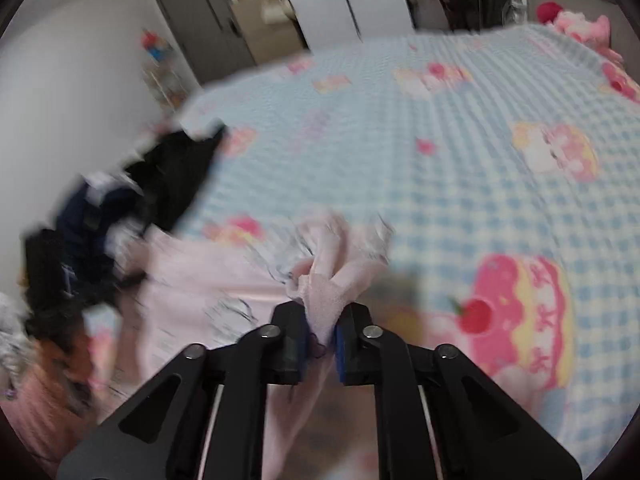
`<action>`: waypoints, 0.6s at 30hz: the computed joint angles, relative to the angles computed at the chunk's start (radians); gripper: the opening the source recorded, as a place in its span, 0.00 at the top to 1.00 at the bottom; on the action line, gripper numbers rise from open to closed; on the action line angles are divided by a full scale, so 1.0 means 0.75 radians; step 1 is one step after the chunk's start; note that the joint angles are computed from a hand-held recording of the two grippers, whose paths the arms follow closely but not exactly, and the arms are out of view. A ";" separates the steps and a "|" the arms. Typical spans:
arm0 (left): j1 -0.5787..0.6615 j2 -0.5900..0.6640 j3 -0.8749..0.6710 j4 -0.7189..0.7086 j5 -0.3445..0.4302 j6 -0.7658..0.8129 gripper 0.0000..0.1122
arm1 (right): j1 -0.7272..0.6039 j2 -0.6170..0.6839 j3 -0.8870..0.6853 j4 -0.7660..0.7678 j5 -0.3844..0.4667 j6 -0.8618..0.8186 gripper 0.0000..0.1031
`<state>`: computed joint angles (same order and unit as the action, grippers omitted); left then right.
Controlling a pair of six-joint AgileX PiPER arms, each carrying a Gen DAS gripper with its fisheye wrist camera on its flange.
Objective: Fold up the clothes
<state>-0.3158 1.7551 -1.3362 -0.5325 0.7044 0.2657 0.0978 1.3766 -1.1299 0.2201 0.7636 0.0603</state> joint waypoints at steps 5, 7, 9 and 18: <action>0.031 0.058 -0.019 -0.005 0.006 0.026 0.75 | -0.076 0.085 0.061 -0.080 0.056 0.089 0.57; 0.021 -0.007 0.024 0.008 -0.069 0.047 0.68 | -0.016 0.024 0.038 -0.230 0.026 0.205 0.57; 0.013 0.023 -0.040 0.001 -0.030 0.065 0.68 | 0.021 0.021 -0.019 -0.295 -0.004 0.230 0.57; -0.091 0.068 -0.100 0.234 -0.057 -0.105 0.92 | 0.155 0.345 -0.276 -0.353 0.111 0.111 0.91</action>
<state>-0.3838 1.8061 -1.4114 -0.3566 0.6613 0.1870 0.2142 1.6351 -1.3370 -0.0450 0.8470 0.1438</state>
